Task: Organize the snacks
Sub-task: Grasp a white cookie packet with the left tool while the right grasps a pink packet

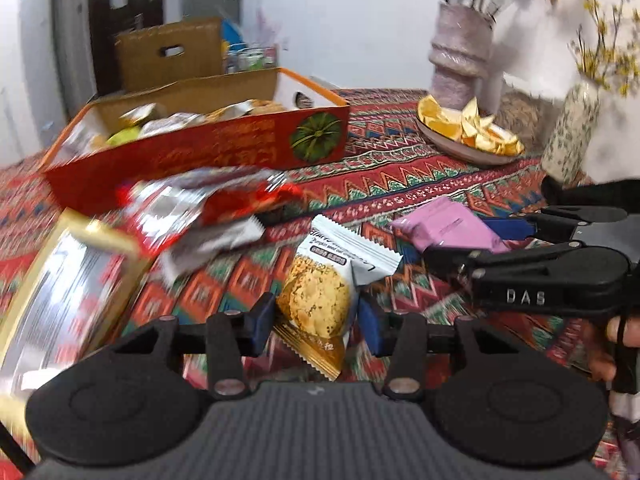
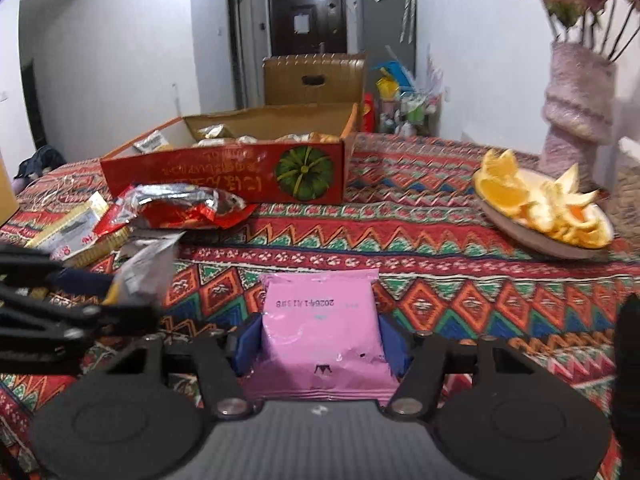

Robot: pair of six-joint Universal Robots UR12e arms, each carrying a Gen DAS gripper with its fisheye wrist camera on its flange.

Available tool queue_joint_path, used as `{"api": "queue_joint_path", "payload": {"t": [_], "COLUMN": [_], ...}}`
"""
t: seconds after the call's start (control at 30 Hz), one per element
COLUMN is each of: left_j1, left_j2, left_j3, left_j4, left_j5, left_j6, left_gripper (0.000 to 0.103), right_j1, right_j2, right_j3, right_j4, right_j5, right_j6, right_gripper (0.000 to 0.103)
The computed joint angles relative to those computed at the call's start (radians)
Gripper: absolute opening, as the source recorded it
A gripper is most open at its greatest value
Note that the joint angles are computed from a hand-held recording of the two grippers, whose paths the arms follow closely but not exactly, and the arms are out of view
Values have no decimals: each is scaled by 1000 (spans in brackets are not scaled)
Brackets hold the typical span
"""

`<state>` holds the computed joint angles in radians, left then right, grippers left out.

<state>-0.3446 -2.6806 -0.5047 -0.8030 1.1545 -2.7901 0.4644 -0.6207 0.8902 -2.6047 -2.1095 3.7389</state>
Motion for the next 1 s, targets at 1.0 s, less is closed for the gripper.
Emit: {"api": "queue_joint_path", "payload": {"t": [1.0], "left_j1": [112], "left_j2": [301], "left_j3": [-534], "left_j4": [453], "left_j5": [-75], "left_j6": [-177], "left_gripper": [45], "right_j1": [136], "right_j2": [15], "right_j3": [-109], "right_j4": [38], "right_j5": [-104], "right_j6": [-37], "right_gripper": [61]}}
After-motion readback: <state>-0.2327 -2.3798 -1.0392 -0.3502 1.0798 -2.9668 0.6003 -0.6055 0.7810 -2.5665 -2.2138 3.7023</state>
